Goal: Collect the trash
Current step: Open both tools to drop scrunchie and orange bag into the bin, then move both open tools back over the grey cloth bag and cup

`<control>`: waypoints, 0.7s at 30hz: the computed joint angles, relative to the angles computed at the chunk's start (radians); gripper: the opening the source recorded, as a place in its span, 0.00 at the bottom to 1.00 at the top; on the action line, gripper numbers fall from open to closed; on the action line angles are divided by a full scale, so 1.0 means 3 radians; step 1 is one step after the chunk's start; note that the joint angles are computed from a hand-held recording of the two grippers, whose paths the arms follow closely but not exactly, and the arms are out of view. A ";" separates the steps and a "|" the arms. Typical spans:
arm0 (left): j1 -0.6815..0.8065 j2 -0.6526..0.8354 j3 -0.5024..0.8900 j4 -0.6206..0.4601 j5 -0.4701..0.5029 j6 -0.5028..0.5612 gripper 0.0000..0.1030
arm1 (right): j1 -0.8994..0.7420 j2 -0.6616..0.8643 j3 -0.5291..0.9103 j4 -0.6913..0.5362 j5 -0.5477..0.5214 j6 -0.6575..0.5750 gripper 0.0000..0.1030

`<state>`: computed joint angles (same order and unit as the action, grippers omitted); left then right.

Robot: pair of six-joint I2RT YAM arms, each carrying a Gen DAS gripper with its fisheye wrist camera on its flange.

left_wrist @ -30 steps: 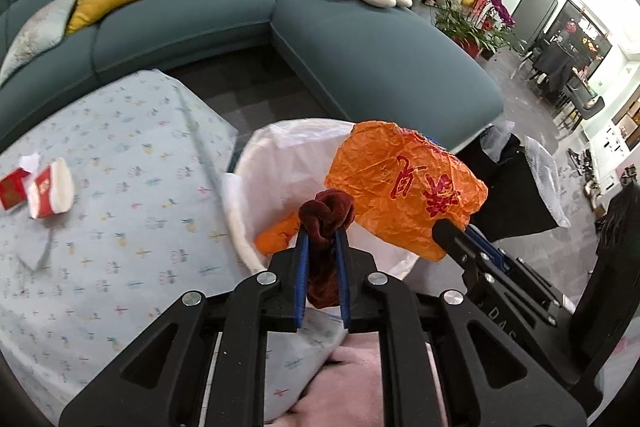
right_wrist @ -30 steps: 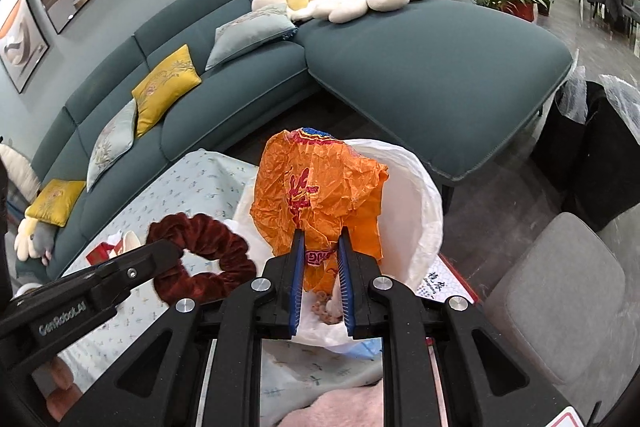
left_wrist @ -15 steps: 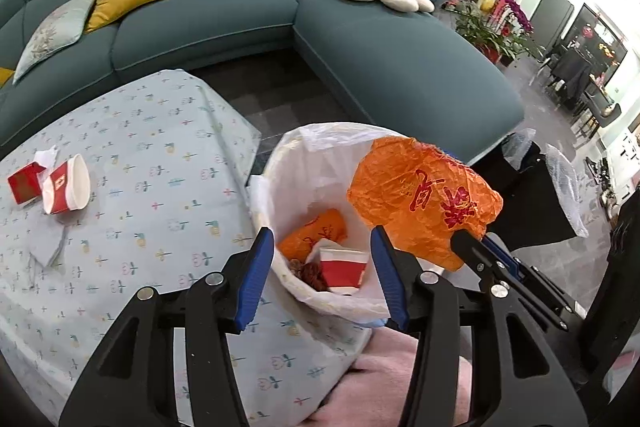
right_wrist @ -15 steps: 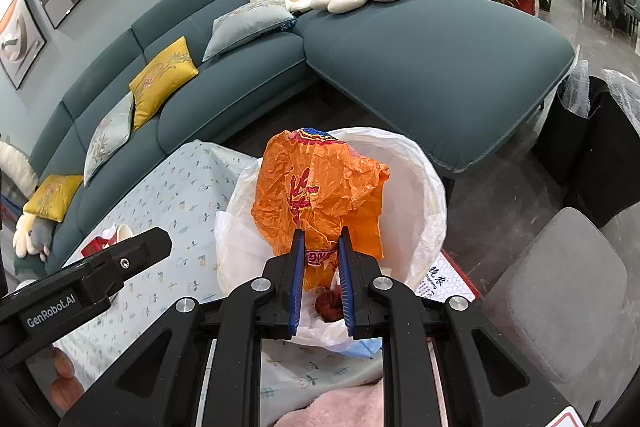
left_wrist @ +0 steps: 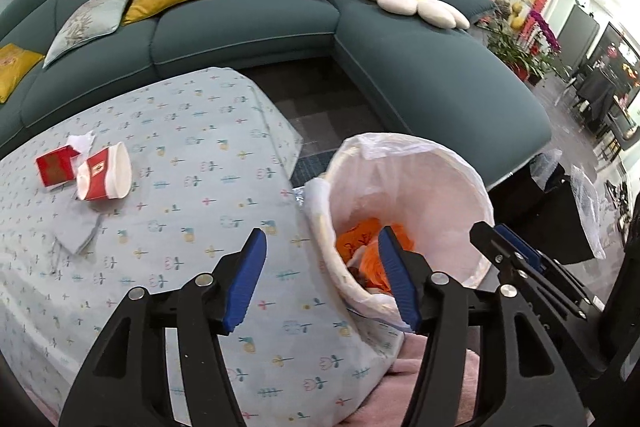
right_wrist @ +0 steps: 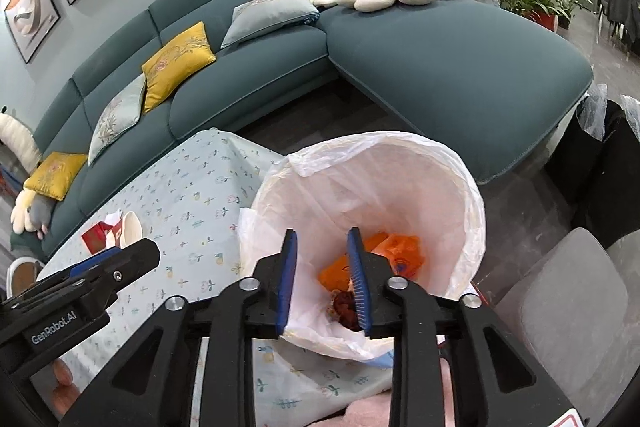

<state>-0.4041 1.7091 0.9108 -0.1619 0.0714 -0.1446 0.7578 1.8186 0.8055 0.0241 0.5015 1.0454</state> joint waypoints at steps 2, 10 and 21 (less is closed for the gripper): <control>0.0045 -0.0036 -0.0045 0.0025 -0.0003 0.0009 0.56 | 0.0023 0.0011 0.0064 -0.0053 0.0005 -0.0007 0.29; 0.0290 -0.0184 -0.0167 0.0039 0.0074 0.0065 0.56 | 0.0182 0.0112 0.0390 -0.0329 0.0085 -0.0022 0.34; 0.0967 -0.0321 -0.0324 0.0034 0.0309 0.0259 0.56 | 0.0407 0.0528 0.1151 -0.0695 0.0078 -0.0151 0.37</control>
<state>-0.1140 1.6129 0.8137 -0.1518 0.1642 -0.0669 0.8801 1.9770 1.1508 -0.1845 0.5250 1.0002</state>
